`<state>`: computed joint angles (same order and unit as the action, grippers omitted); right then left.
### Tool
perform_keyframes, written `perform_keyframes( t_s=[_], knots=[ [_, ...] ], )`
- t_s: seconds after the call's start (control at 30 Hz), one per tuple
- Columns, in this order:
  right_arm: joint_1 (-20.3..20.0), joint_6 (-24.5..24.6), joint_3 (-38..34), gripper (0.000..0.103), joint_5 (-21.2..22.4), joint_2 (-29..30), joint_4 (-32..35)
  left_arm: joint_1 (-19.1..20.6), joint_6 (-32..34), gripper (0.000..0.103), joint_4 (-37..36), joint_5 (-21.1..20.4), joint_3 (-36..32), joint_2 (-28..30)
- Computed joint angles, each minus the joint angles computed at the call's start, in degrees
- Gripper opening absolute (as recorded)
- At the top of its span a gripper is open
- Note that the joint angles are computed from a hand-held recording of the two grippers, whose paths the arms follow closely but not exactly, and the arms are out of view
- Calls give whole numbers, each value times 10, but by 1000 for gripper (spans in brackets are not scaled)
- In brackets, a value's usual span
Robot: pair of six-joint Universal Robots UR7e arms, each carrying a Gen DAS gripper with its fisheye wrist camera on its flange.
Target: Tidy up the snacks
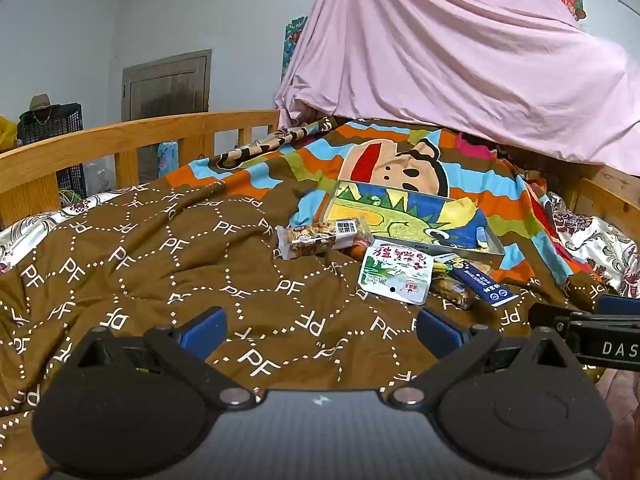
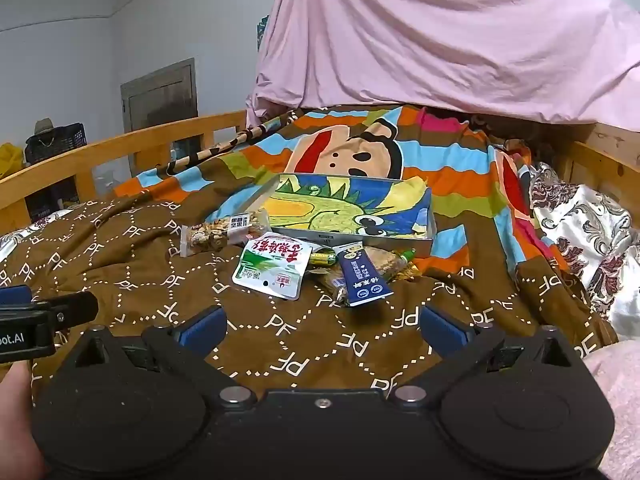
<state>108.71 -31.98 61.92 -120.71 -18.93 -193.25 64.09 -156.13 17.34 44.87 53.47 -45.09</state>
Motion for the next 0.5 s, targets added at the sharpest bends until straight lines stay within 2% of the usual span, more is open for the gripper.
perform_keyframes(
  t_s=[0.5],
  knots=[
    [0, -7, -2, 103, -3, 1, -2, 0, 0, 103, 1, 1, -1, 0]
  ],
)
